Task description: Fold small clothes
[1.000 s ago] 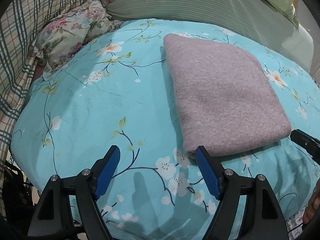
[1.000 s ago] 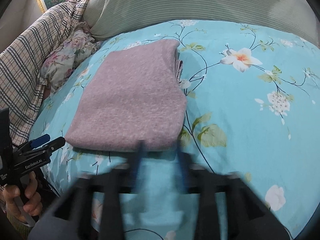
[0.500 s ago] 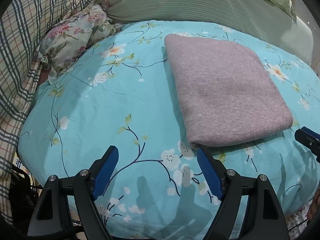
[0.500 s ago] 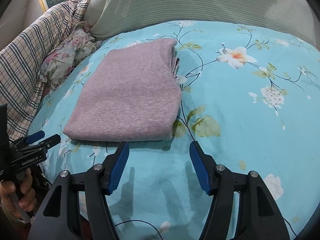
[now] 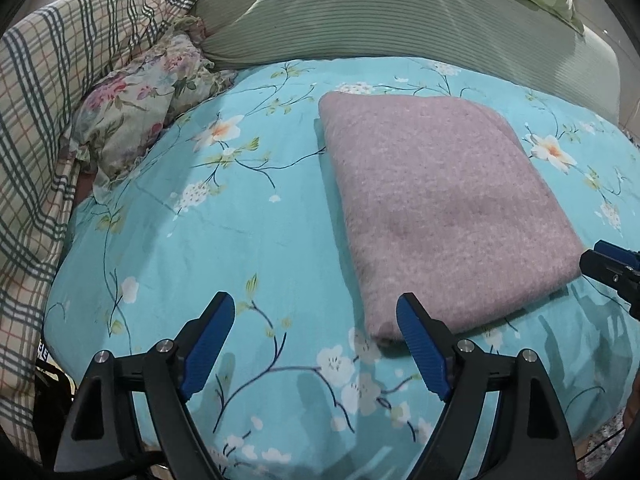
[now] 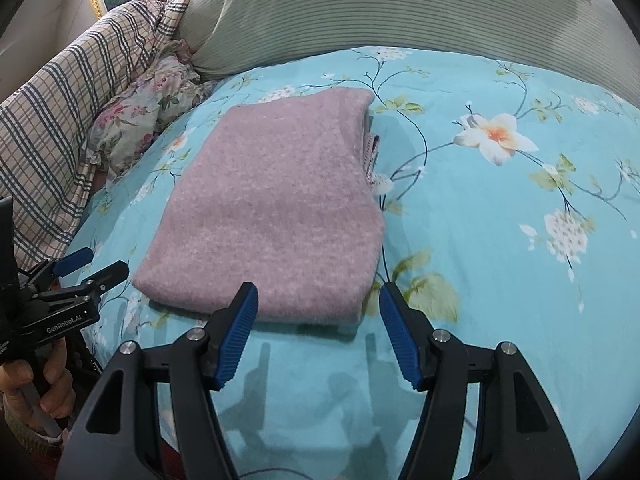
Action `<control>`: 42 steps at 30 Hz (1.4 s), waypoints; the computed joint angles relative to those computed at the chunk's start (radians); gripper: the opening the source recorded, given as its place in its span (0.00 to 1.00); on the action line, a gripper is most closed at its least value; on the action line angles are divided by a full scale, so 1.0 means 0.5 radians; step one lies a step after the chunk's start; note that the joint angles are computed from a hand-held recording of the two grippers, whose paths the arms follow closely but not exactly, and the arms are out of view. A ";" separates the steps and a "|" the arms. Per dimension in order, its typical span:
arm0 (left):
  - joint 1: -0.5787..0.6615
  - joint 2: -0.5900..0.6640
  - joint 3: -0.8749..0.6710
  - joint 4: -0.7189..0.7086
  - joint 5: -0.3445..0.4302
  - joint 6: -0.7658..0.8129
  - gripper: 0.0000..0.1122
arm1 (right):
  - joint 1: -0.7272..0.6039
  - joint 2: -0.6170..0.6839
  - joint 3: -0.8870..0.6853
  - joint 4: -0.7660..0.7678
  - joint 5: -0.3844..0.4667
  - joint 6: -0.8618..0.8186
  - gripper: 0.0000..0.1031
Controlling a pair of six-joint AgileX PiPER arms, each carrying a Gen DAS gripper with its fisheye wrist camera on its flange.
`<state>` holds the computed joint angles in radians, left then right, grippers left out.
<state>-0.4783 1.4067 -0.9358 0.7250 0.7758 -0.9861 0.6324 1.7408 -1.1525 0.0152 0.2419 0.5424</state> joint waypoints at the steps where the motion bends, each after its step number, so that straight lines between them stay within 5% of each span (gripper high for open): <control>1: 0.019 0.019 -0.017 -0.006 -0.013 0.021 0.74 | -0.015 0.016 -0.027 0.050 0.009 -0.057 0.62; 5: 0.132 0.101 -0.132 -0.130 -0.082 0.189 0.75 | -0.095 0.104 -0.178 0.272 0.063 -0.300 0.62; 11: 0.454 0.298 -0.412 -0.775 -0.266 0.776 0.75 | -0.220 0.339 -0.543 0.595 0.186 -0.636 0.62; 21: 0.657 0.668 -0.787 -1.129 -0.237 1.075 0.75 | -0.450 1.058 -1.654 0.913 0.639 -0.766 0.61; 23: 0.675 0.703 -0.822 -1.172 -0.240 1.105 0.76 | -0.501 1.264 -1.960 1.026 0.798 -0.786 0.37; 24: 0.673 0.717 -0.839 -1.169 -0.234 1.096 0.76 | -0.523 1.323 -2.012 1.160 0.801 -0.854 0.12; 29: 0.651 0.730 -0.894 -1.118 -0.221 1.076 0.76 | -0.486 1.018 -1.533 1.342 0.387 -1.109 0.11; 34: 0.604 0.861 -0.985 -1.027 -0.183 1.064 0.81 | -0.476 1.269 -1.832 0.935 0.616 -0.685 0.13; 42: 0.603 0.864 -0.962 -0.945 -0.211 0.968 0.87 | -0.471 0.999 -1.520 0.899 0.529 -0.618 0.19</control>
<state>-0.1769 1.8386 -1.4170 0.2526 0.6701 -0.5022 0.3968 2.2403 -1.9126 0.4648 0.5064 0.2334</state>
